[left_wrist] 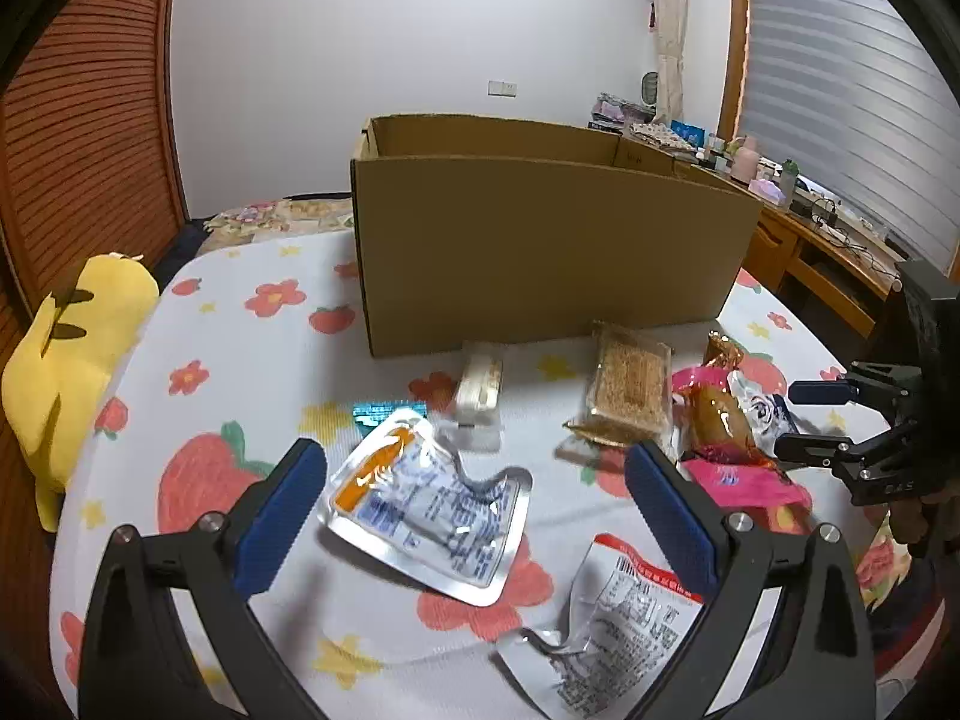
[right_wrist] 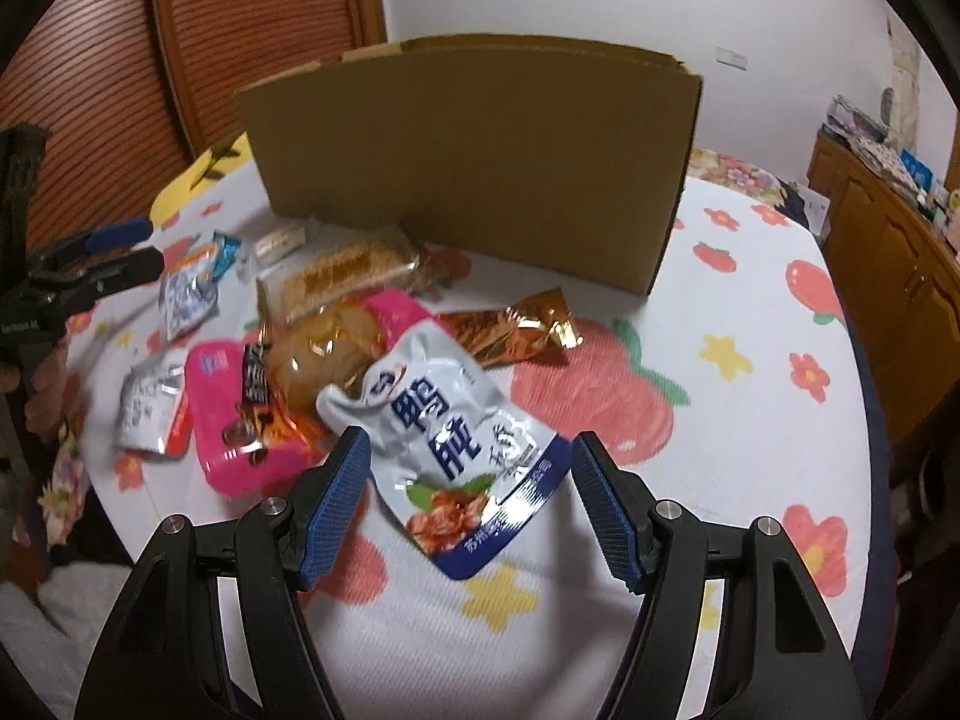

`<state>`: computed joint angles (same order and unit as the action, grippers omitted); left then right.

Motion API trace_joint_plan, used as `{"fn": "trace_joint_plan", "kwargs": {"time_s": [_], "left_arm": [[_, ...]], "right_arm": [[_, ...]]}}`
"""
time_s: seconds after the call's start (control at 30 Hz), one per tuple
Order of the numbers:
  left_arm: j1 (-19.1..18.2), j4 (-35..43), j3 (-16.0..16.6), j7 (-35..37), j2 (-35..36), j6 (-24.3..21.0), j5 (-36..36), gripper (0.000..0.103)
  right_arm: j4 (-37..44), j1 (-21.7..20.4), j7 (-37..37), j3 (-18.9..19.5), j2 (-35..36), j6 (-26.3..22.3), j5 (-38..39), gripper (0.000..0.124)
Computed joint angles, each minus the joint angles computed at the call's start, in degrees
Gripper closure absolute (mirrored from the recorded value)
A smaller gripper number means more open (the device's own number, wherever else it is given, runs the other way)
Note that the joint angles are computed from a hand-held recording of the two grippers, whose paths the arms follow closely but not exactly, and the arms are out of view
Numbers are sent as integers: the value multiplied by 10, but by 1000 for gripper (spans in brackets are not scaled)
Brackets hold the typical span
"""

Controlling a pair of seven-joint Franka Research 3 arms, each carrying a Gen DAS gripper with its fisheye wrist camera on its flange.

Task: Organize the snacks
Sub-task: 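Move both tools back over the remaining snack pile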

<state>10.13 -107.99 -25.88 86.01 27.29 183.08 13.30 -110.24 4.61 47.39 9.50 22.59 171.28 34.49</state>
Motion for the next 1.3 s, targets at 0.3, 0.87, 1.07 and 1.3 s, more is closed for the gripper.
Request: {"fn": "trace_joint_plan", "kwargs": {"time_s": [0.3,0.87,1.07,1.3], "left_arm": [[-20,-3,31,-18,-2,0,0,3],[-15,7,30,-29,9,-15,-5,3],[-31,22,48,-34,13,-37,-19,3],[-44,60,60,-12,26,-99,-39,3]], "right_arm": [[15,55,58,-59,17,-3,-105,46],[79,28,98,-40,59,-44,-122,48],[68,19,82,-28,56,-19,-102,65],[65,23,88,-31,56,-10,-106,65]]}}
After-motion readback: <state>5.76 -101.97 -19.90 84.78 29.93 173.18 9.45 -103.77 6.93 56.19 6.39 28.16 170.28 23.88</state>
